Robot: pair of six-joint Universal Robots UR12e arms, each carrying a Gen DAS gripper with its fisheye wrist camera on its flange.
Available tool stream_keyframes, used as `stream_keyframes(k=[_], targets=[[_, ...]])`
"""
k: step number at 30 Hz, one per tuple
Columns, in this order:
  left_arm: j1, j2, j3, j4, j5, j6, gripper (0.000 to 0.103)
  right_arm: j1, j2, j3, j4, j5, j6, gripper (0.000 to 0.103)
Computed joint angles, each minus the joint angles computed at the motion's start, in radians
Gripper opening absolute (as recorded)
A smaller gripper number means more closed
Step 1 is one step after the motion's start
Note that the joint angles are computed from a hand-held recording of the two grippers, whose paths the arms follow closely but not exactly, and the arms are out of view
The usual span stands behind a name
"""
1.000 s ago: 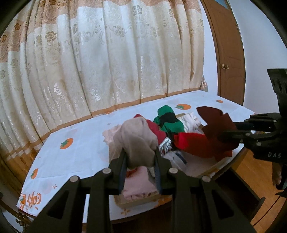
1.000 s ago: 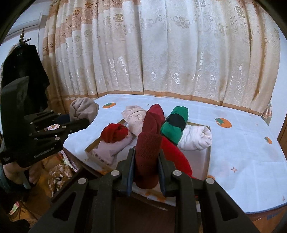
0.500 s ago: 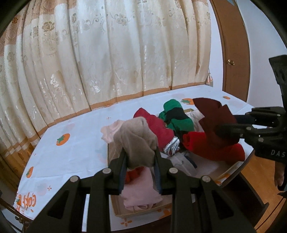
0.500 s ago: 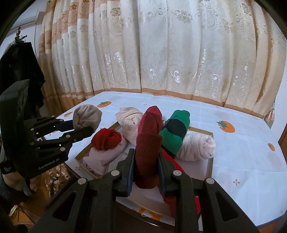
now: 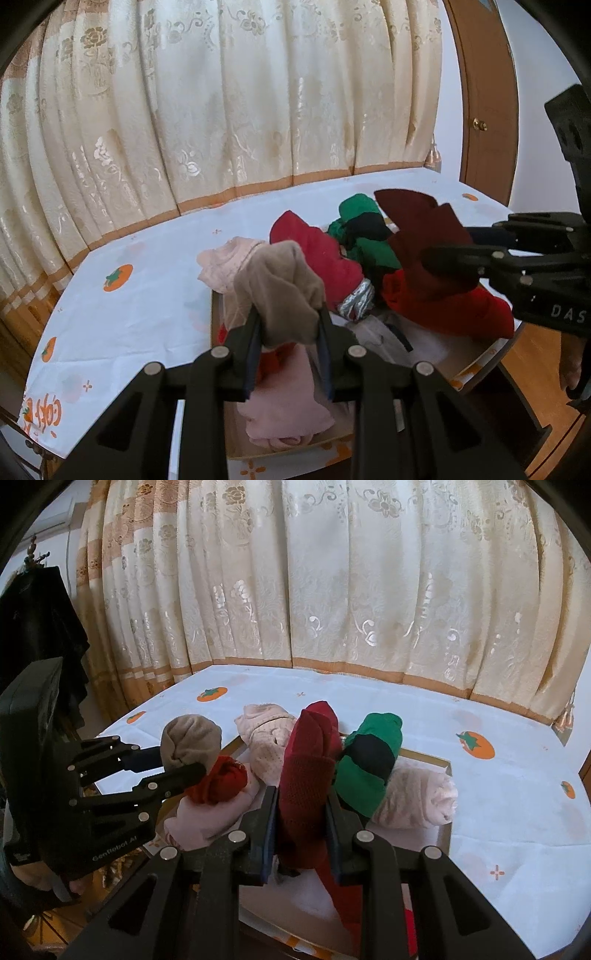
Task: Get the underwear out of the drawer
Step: 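Carry both held underwear over the cardboard tray and lower them in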
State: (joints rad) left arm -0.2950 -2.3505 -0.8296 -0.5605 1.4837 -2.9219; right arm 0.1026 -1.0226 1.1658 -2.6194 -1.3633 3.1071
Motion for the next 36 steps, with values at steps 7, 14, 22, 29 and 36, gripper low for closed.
stream_keyframes(k=[7,14,22,29,36], targets=[[0.003,-0.027,0.046,-0.053,-0.007,-0.017,0.025,0.004,0.027,-0.041,0.043,0.005,0.004,0.025],[0.003,-0.042,0.065,-0.073,-0.007,-0.018,0.025,0.013,0.054,-0.082,0.079,-0.008,0.002,0.025],[0.003,-0.062,0.09,-0.099,-0.008,-0.012,0.025,0.015,0.077,-0.106,0.127,-0.02,-0.003,0.026],[-0.002,-0.089,0.132,-0.131,-0.005,0.004,0.025,0.017,0.096,-0.135,0.17,-0.03,-0.003,0.026],[-0.004,-0.105,0.15,-0.141,-0.009,0.022,0.029,0.017,0.103,-0.144,0.19,-0.03,-0.002,0.026]])
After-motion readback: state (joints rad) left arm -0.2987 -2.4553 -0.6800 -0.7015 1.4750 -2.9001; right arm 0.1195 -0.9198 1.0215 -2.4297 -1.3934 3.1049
